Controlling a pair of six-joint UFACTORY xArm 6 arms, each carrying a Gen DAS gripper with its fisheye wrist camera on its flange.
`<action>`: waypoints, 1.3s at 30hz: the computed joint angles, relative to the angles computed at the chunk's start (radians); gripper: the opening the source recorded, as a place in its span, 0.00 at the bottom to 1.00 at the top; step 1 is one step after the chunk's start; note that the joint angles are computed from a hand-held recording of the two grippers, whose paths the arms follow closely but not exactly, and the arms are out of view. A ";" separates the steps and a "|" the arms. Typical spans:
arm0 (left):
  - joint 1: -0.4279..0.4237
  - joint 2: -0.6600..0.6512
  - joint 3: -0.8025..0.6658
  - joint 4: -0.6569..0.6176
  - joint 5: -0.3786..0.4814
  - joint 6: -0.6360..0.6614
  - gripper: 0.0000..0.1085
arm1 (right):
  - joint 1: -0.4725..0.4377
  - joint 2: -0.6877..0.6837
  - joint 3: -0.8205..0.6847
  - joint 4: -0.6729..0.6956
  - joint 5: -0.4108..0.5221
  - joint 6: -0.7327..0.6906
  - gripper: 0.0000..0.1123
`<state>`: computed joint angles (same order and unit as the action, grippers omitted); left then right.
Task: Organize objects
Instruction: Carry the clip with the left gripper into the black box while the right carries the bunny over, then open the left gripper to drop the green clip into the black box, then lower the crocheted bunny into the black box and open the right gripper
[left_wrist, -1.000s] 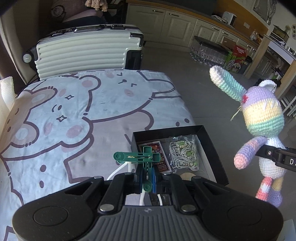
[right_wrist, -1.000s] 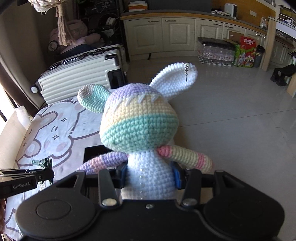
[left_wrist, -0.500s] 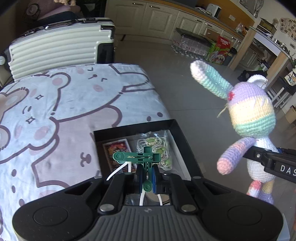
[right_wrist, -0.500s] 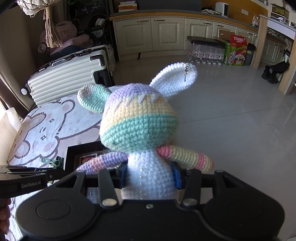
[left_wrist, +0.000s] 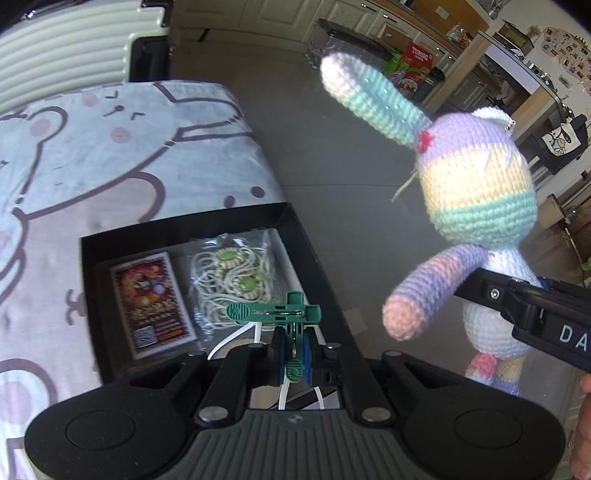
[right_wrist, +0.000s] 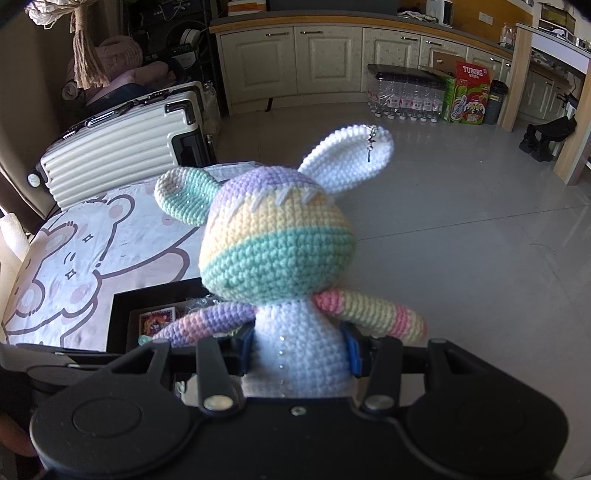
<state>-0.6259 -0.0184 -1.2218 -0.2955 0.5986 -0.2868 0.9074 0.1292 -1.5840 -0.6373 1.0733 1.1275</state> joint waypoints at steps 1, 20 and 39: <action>-0.003 0.013 -0.009 -0.012 -0.005 0.013 0.09 | -0.003 -0.001 0.002 -0.002 0.000 0.002 0.43; 0.120 -0.045 0.063 0.328 -0.089 -0.316 0.66 | -0.072 0.140 -0.097 0.103 -0.110 -0.149 0.43; 0.269 -0.203 0.212 0.362 -0.155 -0.348 0.66 | -0.010 0.560 -0.609 0.436 -0.028 -1.082 0.46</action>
<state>-0.3566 -0.2218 -1.0099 0.0664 0.4434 -0.6346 0.8972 0.6892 -2.1933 -0.2018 1.0448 0.0453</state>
